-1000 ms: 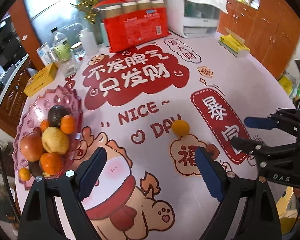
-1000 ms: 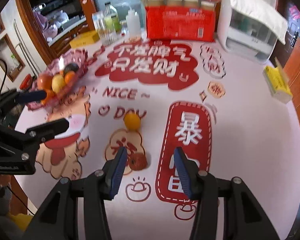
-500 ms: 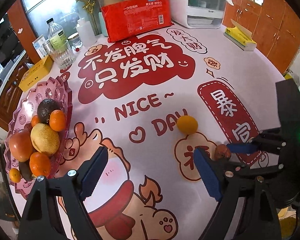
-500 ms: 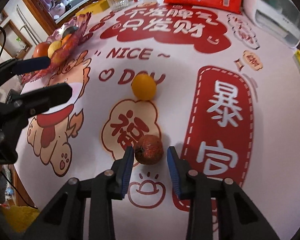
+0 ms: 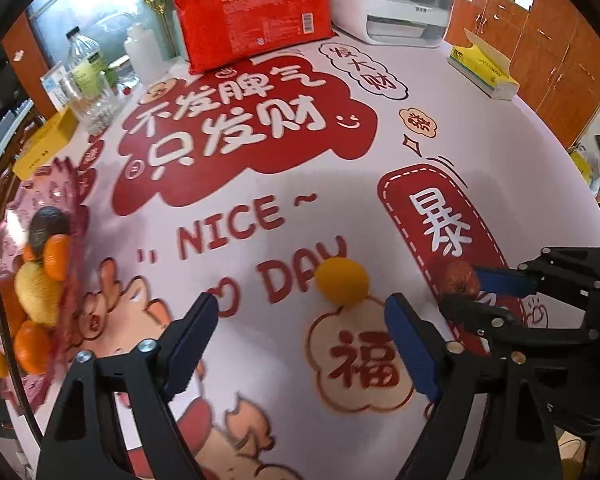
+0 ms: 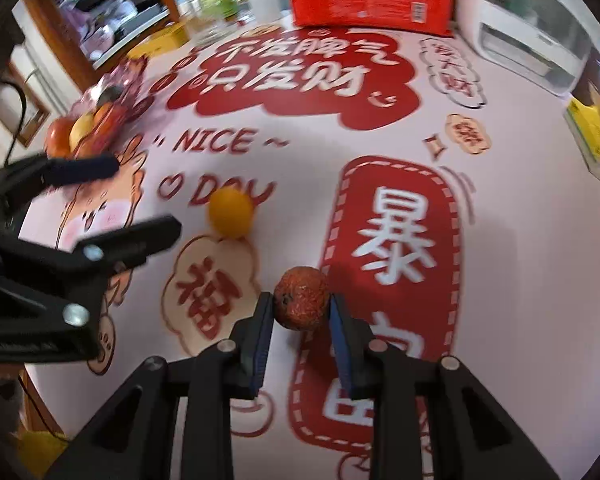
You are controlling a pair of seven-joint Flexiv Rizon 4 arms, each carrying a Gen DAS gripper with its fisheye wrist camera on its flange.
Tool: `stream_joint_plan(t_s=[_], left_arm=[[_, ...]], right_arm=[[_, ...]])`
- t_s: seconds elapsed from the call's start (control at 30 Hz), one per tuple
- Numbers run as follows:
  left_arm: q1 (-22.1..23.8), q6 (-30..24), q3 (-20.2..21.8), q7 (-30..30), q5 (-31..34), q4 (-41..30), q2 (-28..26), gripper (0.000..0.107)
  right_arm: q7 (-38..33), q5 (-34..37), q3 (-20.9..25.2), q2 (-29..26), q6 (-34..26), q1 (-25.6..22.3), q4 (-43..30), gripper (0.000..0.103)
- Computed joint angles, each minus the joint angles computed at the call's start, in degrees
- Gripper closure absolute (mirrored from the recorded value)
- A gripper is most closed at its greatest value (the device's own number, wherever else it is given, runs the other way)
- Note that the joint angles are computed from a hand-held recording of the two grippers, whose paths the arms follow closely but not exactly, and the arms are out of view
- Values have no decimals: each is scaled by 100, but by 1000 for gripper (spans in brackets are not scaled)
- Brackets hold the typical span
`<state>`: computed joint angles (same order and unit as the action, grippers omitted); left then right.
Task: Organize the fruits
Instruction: 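Grasp the mandarin with the left tool while the right tool grasps the brown date, then carry the mandarin and date with both tools over the pink bowl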
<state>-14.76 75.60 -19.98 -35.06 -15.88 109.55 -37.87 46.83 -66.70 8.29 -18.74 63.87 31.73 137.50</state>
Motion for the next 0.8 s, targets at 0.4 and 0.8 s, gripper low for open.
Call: stream_joint_plan(t_s=[0.4,0.8], left_arm=[[-684,-852,625,-917,327,-713,-418,60],[-670,-946,635,-1109,374,-721,-395,74]], right_arm=[[482,-657,-78,96,296,-309,272,75],[450,-933,-44,29,451,-503,220,75]])
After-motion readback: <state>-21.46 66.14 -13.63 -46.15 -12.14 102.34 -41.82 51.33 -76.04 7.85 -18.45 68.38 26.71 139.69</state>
